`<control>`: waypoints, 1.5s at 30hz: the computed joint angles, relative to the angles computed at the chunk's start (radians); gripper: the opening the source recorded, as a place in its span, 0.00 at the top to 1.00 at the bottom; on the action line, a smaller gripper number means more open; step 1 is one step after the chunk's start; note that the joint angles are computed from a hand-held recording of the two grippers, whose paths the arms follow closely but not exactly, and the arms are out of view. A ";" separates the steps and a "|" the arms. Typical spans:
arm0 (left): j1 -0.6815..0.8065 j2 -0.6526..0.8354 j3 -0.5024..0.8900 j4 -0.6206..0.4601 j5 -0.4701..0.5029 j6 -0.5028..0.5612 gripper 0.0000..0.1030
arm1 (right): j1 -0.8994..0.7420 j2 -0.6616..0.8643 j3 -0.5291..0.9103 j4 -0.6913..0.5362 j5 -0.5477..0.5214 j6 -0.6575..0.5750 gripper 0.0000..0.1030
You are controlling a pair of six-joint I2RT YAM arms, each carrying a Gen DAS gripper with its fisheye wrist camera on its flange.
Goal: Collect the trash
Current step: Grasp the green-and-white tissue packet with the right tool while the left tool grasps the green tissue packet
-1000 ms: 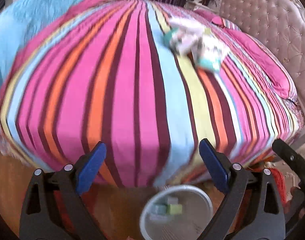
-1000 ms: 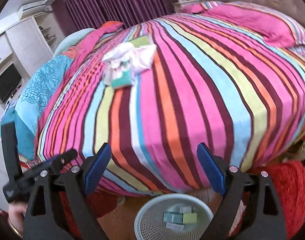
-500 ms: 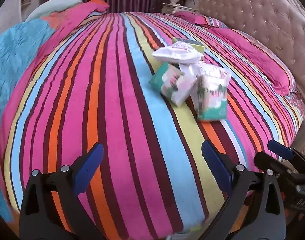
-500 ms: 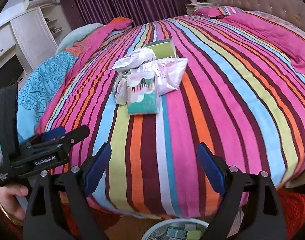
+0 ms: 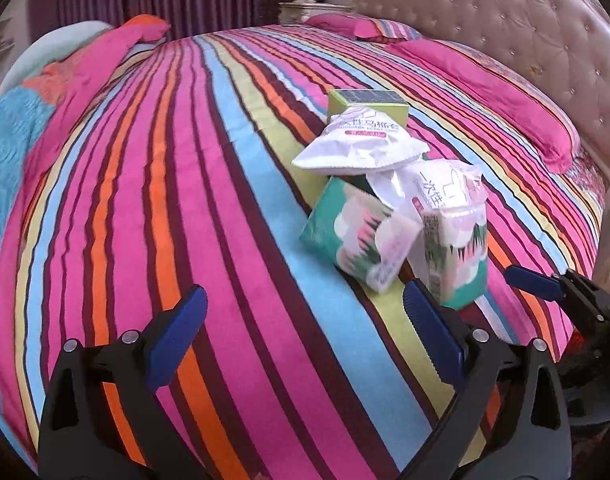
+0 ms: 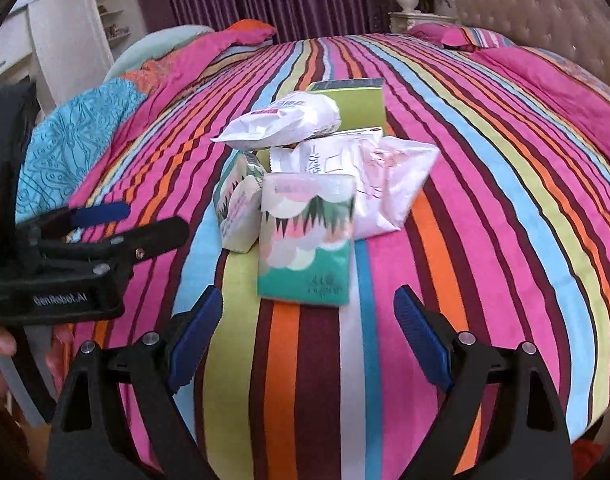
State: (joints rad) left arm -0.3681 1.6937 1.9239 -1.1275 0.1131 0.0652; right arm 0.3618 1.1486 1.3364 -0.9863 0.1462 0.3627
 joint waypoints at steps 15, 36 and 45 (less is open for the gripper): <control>-0.019 0.208 0.246 -0.078 0.079 0.114 0.07 | -0.144 0.102 0.052 0.008 -0.060 -0.110 0.20; -0.037 0.389 0.421 -0.136 0.077 0.002 0.11 | -0.228 0.121 0.067 0.006 -0.131 -0.126 0.49; -0.049 0.157 0.064 0.072 0.045 -0.149 0.24 | -0.341 0.027 0.028 -0.030 -0.279 -0.116 0.51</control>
State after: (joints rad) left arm -0.4172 1.8505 1.9875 -1.0554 0.1577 -0.0838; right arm 0.0208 1.1756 1.3648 -1.0161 -0.1329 0.2471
